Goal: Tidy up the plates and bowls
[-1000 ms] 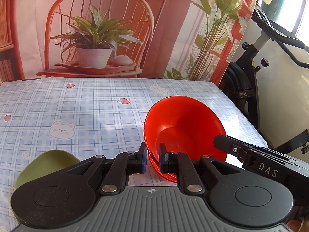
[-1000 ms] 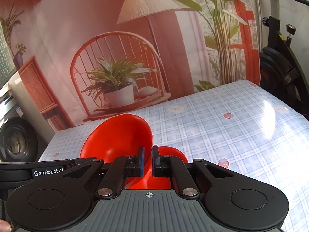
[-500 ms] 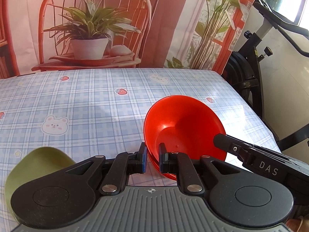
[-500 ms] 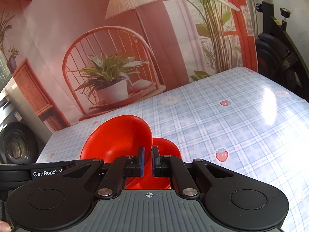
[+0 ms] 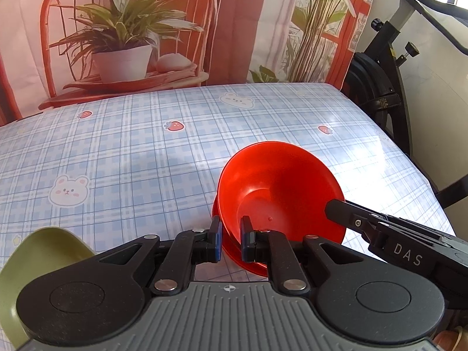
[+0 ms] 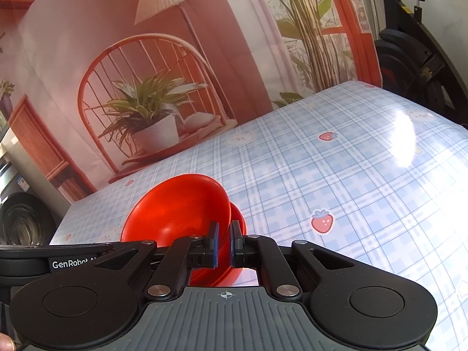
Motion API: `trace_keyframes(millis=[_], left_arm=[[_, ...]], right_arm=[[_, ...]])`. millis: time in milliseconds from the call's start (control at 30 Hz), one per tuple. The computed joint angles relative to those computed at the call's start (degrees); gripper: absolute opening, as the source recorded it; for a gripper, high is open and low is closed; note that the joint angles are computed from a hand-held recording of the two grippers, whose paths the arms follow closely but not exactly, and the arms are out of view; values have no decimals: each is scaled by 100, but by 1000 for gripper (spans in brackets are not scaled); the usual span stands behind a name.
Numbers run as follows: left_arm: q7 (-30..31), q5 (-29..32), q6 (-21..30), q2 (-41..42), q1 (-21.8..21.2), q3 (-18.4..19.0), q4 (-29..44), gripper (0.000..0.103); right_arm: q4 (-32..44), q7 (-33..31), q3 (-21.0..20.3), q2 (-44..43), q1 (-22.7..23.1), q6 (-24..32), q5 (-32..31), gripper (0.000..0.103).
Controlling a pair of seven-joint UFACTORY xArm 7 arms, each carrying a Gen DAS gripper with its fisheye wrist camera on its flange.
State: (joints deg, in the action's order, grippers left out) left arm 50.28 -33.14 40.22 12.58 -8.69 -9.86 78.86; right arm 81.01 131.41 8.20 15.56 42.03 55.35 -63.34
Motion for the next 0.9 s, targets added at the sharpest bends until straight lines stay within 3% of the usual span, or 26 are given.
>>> trace_keyframes(millis=[600,900], left_arm=[[-24,107,-233,-2,-63,-24,-84,14],[-45,-87,-557,-6,-42,-53,-149,22]], right_arm=[[-75,122,1,21,-4,-46,-48,8],[-2,20,-10,60,23,-4,-14,9]])
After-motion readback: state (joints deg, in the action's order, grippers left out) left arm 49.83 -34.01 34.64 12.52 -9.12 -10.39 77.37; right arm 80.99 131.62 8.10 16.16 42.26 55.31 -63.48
